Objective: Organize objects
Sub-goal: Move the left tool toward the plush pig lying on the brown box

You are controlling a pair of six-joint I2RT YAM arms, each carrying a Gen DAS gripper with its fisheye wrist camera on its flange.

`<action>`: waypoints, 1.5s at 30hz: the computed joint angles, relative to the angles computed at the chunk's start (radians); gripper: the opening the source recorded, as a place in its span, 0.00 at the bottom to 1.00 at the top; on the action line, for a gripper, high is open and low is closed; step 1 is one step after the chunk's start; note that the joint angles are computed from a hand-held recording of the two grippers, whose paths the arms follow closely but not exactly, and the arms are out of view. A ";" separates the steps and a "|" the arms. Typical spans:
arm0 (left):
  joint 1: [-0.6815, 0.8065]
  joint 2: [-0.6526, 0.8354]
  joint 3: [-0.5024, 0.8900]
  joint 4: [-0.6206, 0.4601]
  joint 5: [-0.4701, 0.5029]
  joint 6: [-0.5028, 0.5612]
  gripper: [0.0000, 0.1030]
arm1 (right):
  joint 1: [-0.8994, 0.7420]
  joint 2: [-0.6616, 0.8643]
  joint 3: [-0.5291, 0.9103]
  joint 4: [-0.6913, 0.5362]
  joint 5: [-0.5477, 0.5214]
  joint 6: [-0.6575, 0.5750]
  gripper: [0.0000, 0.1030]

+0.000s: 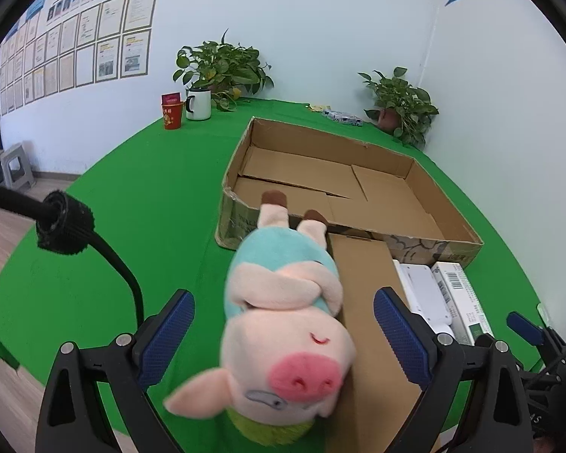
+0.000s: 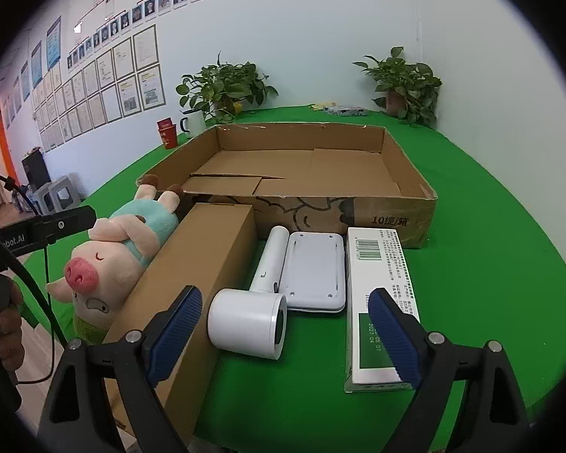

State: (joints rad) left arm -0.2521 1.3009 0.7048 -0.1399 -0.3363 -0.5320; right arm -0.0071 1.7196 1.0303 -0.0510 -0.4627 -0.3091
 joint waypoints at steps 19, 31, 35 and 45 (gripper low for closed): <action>-0.198 0.196 0.289 -0.262 -0.186 -0.169 0.93 | -0.057 0.264 0.386 -0.308 -0.009 -0.148 0.87; 0.001 0.145 0.154 -0.057 0.033 0.007 0.93 | -0.002 0.321 0.406 -0.271 0.086 -0.065 0.87; 0.116 0.143 0.097 0.067 0.195 0.121 0.93 | 0.032 0.296 0.346 -0.193 0.181 -0.022 0.87; 0.277 0.255 0.191 -0.006 0.518 0.351 0.93 | 0.075 0.252 0.276 -0.084 0.349 0.117 0.87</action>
State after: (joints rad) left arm 0.0252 1.5563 0.8963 -0.1457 0.1815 -0.1812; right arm 0.0676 1.9721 1.3059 -0.1349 -0.1138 -0.1920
